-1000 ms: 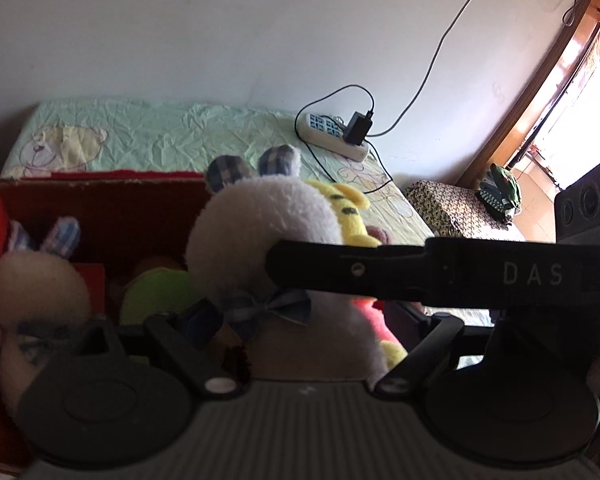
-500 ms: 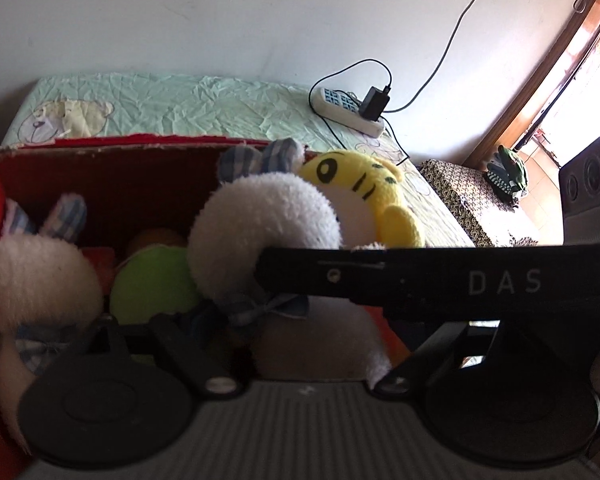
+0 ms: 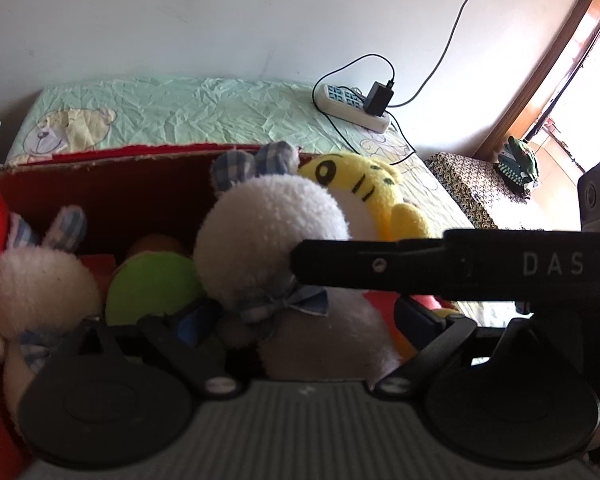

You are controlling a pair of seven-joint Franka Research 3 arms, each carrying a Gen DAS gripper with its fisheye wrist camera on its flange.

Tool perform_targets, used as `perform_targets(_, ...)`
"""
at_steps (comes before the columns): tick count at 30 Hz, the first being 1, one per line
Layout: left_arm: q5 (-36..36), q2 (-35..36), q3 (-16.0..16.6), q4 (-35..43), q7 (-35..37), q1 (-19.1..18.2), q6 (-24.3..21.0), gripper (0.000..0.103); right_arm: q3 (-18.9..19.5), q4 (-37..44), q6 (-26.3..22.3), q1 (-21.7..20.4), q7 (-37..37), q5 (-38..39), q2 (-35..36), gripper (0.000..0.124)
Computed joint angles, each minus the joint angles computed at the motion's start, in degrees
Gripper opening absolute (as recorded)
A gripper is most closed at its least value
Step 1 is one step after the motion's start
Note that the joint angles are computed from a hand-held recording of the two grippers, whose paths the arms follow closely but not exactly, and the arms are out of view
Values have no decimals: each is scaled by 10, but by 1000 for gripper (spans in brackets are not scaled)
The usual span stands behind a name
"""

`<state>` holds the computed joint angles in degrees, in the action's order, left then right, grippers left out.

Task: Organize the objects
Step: 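Lower the rabbit plush into the red box and open the right gripper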

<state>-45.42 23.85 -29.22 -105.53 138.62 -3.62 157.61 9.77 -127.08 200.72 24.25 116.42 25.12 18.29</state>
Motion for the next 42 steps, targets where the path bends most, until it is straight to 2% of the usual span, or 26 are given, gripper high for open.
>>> perform_targets(3,11,-12,6,-13,-13,-7,18,95,7,-13,16,-4,15,2,-5,53)
perform_targets(10,70,-35,22,-48,-75,-29,56,95,-7,-32,29,24,17,41,-16,42)
perform_targets(14,114,-44,28,-64,-120,-34,68,95,-12,-41,37,40,9,65,-22,42)
perform_targets(17,147,-50,34,-75,-158,-40,79,100,-19,-44,43,58,-9,92,-24,42)
perform_targets(21,172,-57,25,-90,-178,-33,90,100,-17,-52,55,66,-21,113,-27,41)
perform_targets(27,228,-64,30,-115,-233,-42,115,100,-13,-59,73,72,-33,135,-27,40)
perform_targets(30,245,-66,25,-119,-252,-36,121,100,-9,-64,86,71,-33,136,-26,40)
perform_targets(37,294,-60,34,-113,-314,-43,114,102,2,-78,110,63,-15,117,-25,39)
perform_targets(42,350,-57,60,-109,-371,-67,112,102,14,-101,132,39,32,62,-28,38)
